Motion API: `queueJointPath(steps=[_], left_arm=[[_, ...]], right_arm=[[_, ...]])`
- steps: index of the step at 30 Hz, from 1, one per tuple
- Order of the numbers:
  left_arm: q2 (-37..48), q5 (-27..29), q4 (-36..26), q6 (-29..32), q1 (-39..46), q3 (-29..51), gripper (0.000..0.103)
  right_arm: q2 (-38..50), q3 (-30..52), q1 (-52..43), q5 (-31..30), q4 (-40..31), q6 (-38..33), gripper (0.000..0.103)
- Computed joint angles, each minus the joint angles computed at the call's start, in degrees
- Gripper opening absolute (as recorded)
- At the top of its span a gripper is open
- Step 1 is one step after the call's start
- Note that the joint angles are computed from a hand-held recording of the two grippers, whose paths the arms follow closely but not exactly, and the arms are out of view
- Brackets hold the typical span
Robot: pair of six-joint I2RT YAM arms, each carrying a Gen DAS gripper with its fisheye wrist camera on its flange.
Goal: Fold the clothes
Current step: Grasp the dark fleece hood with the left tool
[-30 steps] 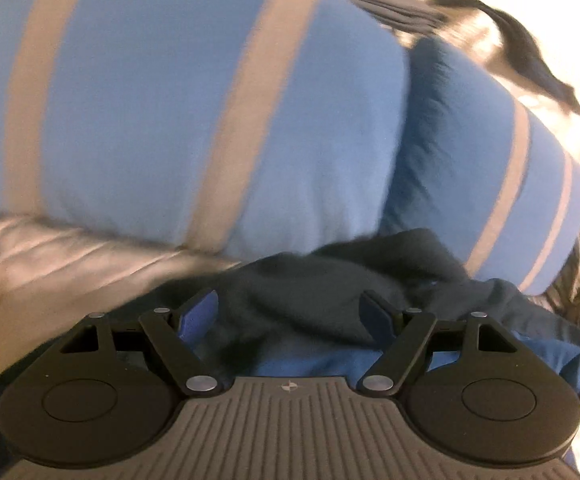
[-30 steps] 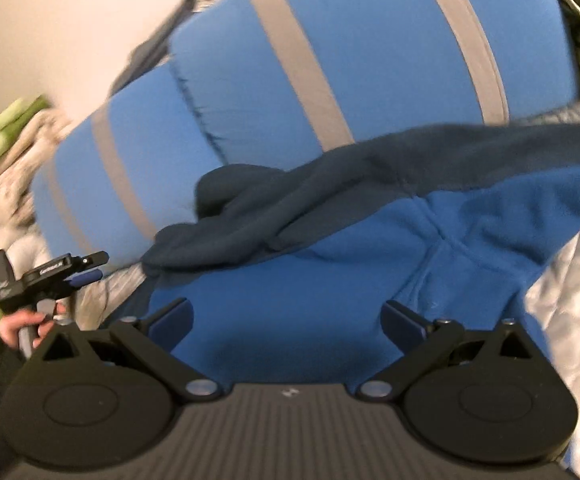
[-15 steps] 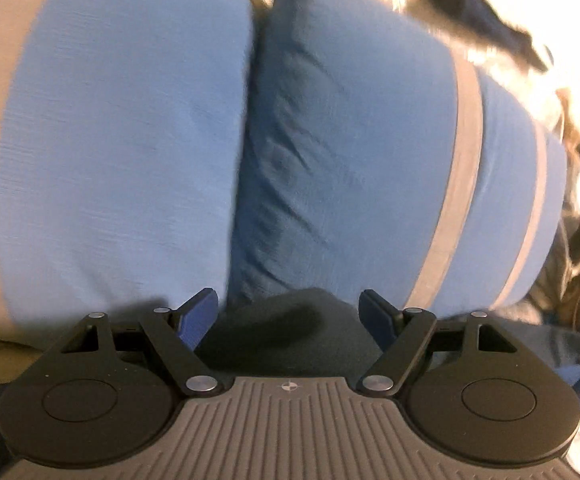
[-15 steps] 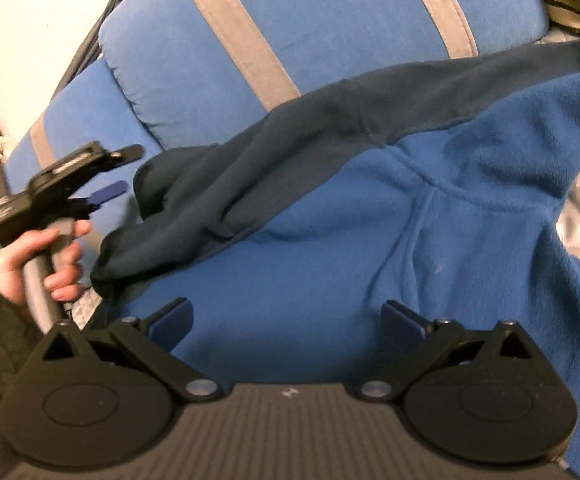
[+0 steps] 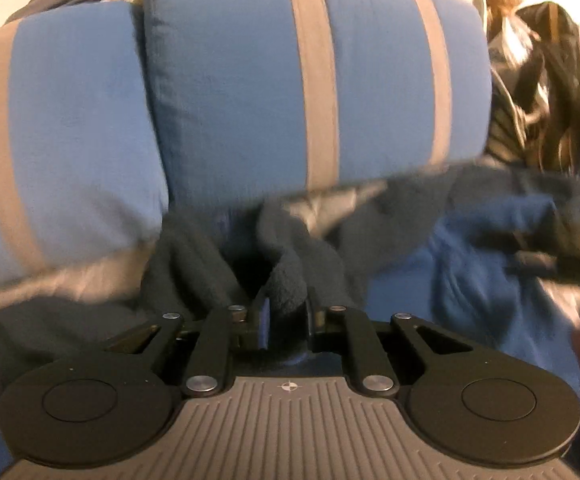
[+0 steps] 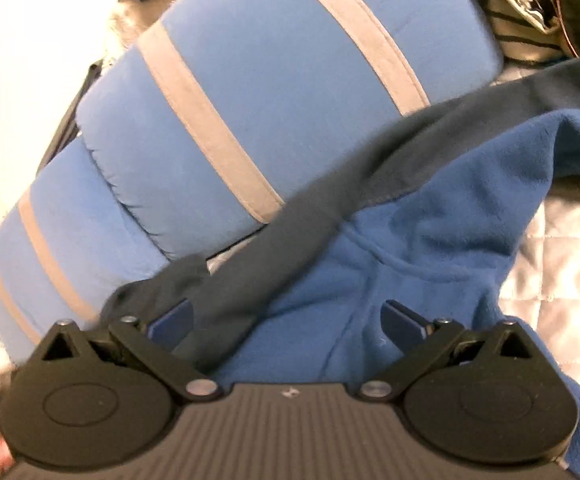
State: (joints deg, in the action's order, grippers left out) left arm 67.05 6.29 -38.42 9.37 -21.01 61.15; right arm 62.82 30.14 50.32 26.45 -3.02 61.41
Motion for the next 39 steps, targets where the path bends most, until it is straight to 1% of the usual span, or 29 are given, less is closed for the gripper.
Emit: queueJointPath(steps=[3,6,7,11,14,17,20,22,23,24,25,27,29,30,32,34,36,37,38,39], left_arm=[[-5.23,-3.99,-3.25,-4.08,-3.53,-6.01,0.016],[-6.15,-6.23,-3.43,-5.66,-6.21,-11.08,0.016],[-5.67,-6.17,-4.05,-5.1,-6.65,-11.68,0.016],[-7.17,-9.2,-2.81,-3.2,-9.25,-14.01,0.016],[-6.67,-11.39,-1.74,-3.18,-11.43,-14.45,0.017],[-6.68,-16.1,-0.35,-1.97,-15.74,-15.57,0.017],[-6.64,-21.58,1.7,1.36,-20.38,-16.95,0.02],[-6.67,-24.45,3.32,3.38,-22.88,-17.89,0.024],[-7.01,-25.15,4.27,4.07,-23.53,-18.43,0.028],[-7.65,-25.21,5.49,4.42,-23.75,-19.03,0.035],[-8.37,-24.14,6.84,4.28,-23.28,-19.41,0.04],[-9.5,-21.96,9.55,3.88,-22.3,-20.01,0.061],[-8.46,-19.48,11.93,3.25,-21.03,-19.3,0.067],[-7.65,-18.31,13.01,2.88,-20.43,-18.78,0.068],[-3.94,-16.53,14.01,2.06,-19.3,-16.49,0.068],[-2.78,-15.92,14.44,-0.72,-18.94,-16.08,0.068],[-1.63,-11.32,15.54,-3.18,-16.2,-14.51,0.066],[-2.0,-8.72,16.04,-4.39,-14.59,-14.3,0.063],[-2.74,-5.69,16.55,-5.66,-12.67,-14.42,0.045],[-3.43,-1.32,16.53,-7.08,-9.83,-14.34,0.02]], right_arm=[[0.7,0.54,1.1,0.21,1.5,-2.9,0.103],[3.26,2.08,1.96,-0.95,2.29,-6.65,0.103],[4.46,2.7,2.14,-1.36,2.52,-7.69,0.103],[9.72,5.43,1.64,-5.25,4.03,-10.64,0.103],[12.62,6.3,1.19,-8.22,8.69,-12.67,0.103],[15.12,7.23,1.87,-10.4,13.3,-16.05,0.103],[18.93,10.9,2.7,-10.25,12.46,-19.68,0.103],[21.14,13.51,2.22,-10.64,9.8,-21.12,0.103],[21.94,14.5,1.92,-11.06,8.44,-21.49,0.103],[22.0,14.86,1.73,-12.17,6.87,-20.6,0.103],[21.99,15.06,1.48,-13.35,5.57,-19.65,0.103],[20.67,13.22,0.09,-16.52,6.15,-16.46,0.103],[19.51,11.48,-1.52,-19.75,7.64,-13.29,0.103],[18.86,10.61,-2.32,-21.28,8.67,-12.08,0.103],[17.14,8.24,-3.26,-23.8,11.04,-9.62,0.103],[15.52,5.9,-4.13,-25.26,14.24,-7.51,0.103],[13.27,3.9,-4.61,-24.48,16.0,-6.55,0.103],[11.96,3.29,-4.55,-22.85,15.72,-6.81,0.103],[10.71,2.75,-4.53,-21.32,15.37,-7.03,0.103],[9.82,2.44,-4.74,-20.44,14.6,-6.93,0.103]])
